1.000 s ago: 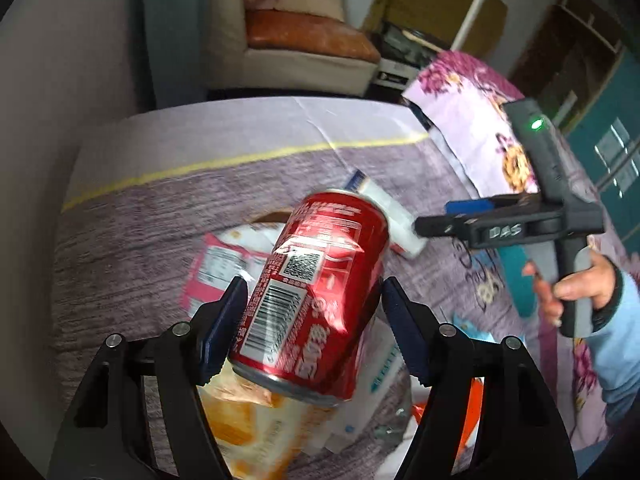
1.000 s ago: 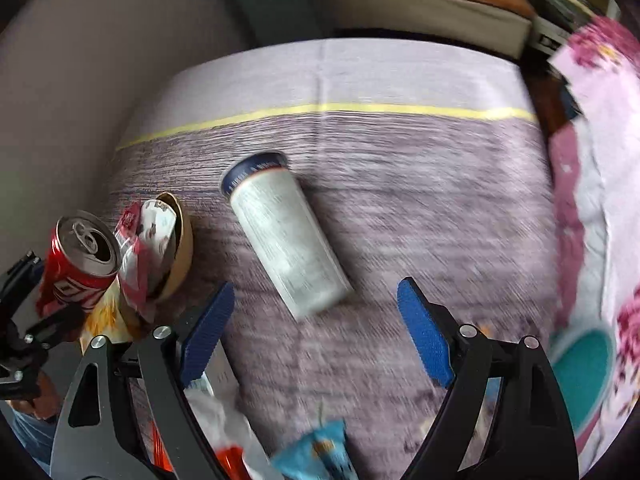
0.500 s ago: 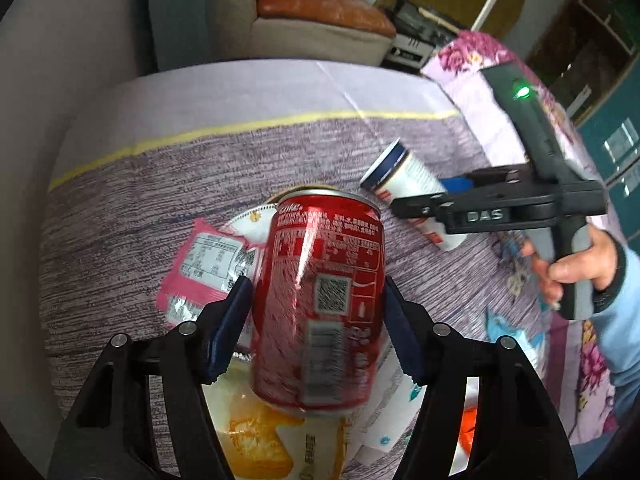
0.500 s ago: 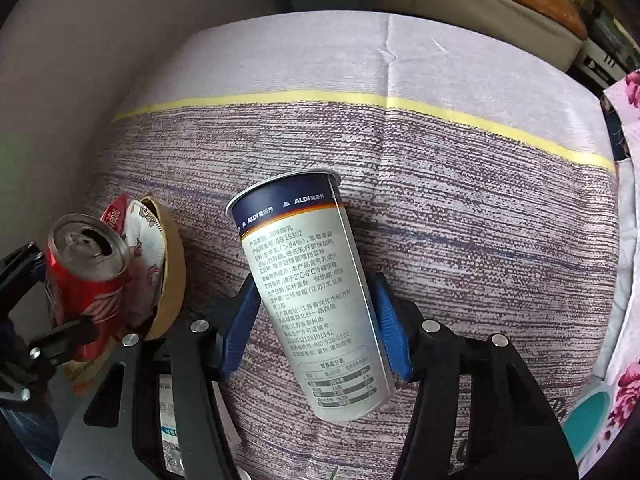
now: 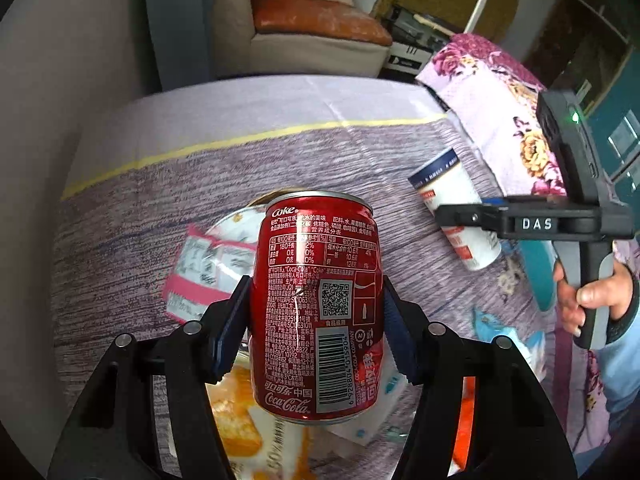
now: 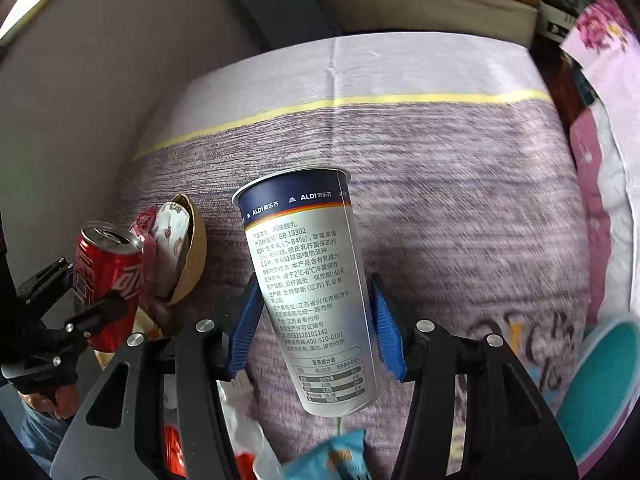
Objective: Collect trash
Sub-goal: 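Carry can and cup to the wastebasket and release both inside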
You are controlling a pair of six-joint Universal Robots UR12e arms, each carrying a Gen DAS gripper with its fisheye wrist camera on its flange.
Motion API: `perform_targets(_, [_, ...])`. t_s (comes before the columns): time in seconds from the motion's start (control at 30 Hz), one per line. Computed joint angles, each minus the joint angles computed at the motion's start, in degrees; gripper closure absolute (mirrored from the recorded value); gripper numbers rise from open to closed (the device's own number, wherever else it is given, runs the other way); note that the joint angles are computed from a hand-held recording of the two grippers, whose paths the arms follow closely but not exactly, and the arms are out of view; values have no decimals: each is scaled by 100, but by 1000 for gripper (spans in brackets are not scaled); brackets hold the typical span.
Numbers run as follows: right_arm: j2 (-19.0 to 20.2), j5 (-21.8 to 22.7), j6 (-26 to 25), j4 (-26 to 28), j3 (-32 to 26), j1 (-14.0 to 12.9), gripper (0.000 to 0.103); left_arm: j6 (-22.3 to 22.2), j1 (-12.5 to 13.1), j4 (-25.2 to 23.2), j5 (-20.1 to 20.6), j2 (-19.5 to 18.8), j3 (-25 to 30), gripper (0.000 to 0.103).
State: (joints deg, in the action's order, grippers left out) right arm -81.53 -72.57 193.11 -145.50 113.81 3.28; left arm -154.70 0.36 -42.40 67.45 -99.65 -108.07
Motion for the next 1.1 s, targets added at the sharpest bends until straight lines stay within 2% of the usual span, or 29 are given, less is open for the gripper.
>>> perform_targets(0.2, [-457,40,423,-560,530,-203,53,-57,-210,45,-163,160,-31,41])
perform_targets(0.43, [-1132,-166,886,-997,1197,-568,53,-26,-789,24,-256,152,-19,41])
perform_targets(0.7, [-2188,-473,1172,-1259,2105,-1289,53,18,-1542,8,-207,24,18,40])
perform_targets(0.8, [-2583,-321,1195,-1257,2430,-1690,53,57,-1812,18,-136,-33,59,40])
perform_targets(0.97, [-3029,-136,1205,-1189,2796,-2205,53,79,-2142,6,-40,-126,145,40])
perform_targets(1.1, [-3255,-60,1140,-1128,2965,-2485,53,99,-2333,9,49,-190,200,40])
